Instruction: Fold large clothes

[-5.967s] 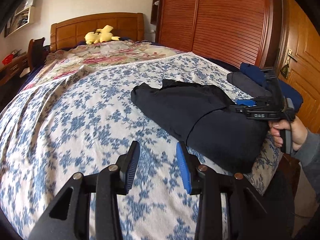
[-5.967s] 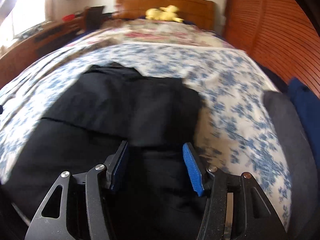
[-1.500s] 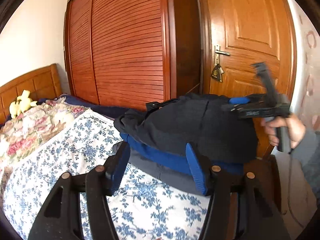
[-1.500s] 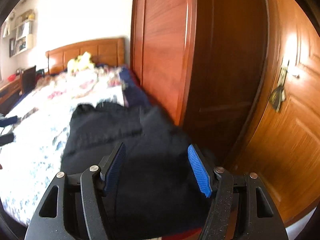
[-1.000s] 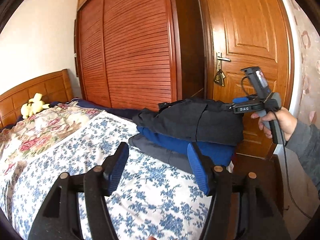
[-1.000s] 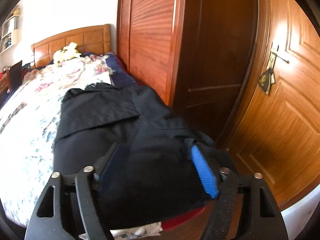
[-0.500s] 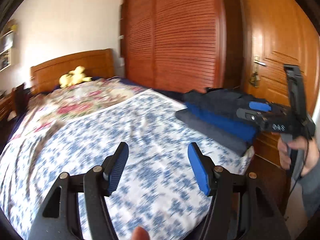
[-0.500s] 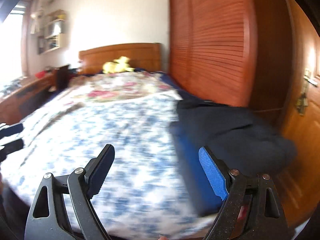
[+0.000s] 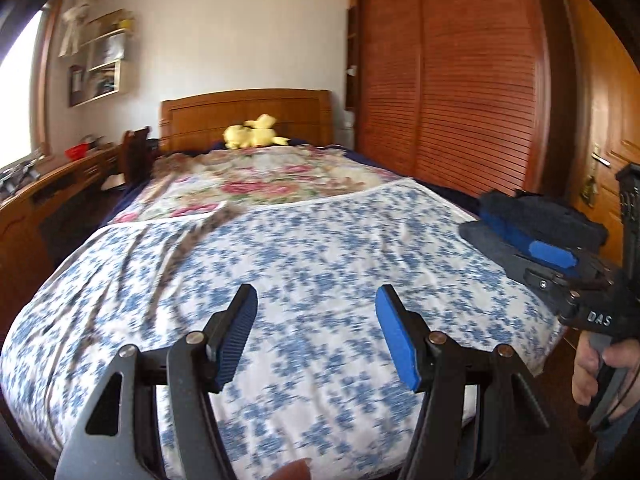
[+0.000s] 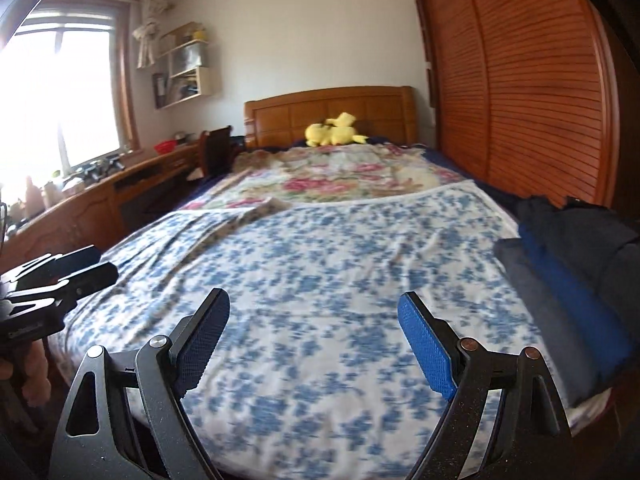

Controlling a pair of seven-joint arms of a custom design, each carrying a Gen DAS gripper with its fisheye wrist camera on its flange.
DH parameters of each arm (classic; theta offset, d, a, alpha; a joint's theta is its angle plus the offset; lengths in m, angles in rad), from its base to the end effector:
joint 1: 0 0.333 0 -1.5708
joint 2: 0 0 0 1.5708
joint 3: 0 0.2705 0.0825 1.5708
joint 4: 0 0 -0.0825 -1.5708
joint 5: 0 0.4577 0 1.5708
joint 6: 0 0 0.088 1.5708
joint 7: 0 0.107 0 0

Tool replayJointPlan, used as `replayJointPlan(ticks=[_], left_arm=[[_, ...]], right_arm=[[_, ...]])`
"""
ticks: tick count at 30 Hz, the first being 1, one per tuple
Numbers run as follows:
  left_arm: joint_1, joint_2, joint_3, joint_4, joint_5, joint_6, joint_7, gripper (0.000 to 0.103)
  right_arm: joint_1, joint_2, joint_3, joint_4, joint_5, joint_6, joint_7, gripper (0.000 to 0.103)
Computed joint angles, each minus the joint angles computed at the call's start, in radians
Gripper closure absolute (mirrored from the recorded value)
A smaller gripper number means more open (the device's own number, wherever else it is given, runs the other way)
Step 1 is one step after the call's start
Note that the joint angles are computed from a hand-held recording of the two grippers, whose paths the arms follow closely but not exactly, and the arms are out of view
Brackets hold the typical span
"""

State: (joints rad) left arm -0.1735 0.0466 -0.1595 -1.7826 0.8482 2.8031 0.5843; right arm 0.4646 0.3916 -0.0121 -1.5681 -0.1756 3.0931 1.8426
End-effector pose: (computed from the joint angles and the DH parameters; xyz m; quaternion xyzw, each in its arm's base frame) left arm 0.6432 -0.2583 0.5599 -0.6003 0.6058 -0.3868 0.3508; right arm 0.6838 0.3501 0.4875 -0.6922 0.4819 -0.2673 0.4660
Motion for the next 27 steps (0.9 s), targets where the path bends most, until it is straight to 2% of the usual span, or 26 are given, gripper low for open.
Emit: replayJointPlan(ticks=[5,10,12,15,17,21,27], left_arm=[[0.036,-0.103,-0.005,-0.110,0.145,-0.021,-0.162,0.042],[0.092,-0.188,-0.044,-0.198,0.226,-0.031,-0.266,0.042],[0.110,-0.213,-0.060,-0.224,0.240,-0.034,-0.290,0.042],[0.133,-0.244,-0.079,-0.258,0.256,-0.034,-0.327,0.042],[0.146,-0.258,-0.086,-0.276,0.255,-0.024,-0.340,0.042],[0.169,-0.276,-0.098,-0.301,0.253,-0.003,-0.355,0.042],[0.186,-0.282,-0.112,-0.311,0.247,0.006,-0.363,0.042]], right_arm=[[0.080,0.020,-0.044,0.017,-0.037,0.034,0.049,0.015],[0.107,0.029,-0.047,0.021,-0.041,0.062,0.055,0.015],[0.137,0.029,-0.074,0.017,-0.049,0.068,0.069,0.015],[0.131,0.031,-0.056,0.014,-0.040,0.071,0.057,0.015],[0.149,0.031,-0.076,0.009,-0.042,0.078,0.066,0.015],[0.135,0.029,-0.054,0.003,-0.028,0.076,0.051,0.015],[0.145,0.026,-0.062,-0.004,-0.022,0.080,0.049,0.015]])
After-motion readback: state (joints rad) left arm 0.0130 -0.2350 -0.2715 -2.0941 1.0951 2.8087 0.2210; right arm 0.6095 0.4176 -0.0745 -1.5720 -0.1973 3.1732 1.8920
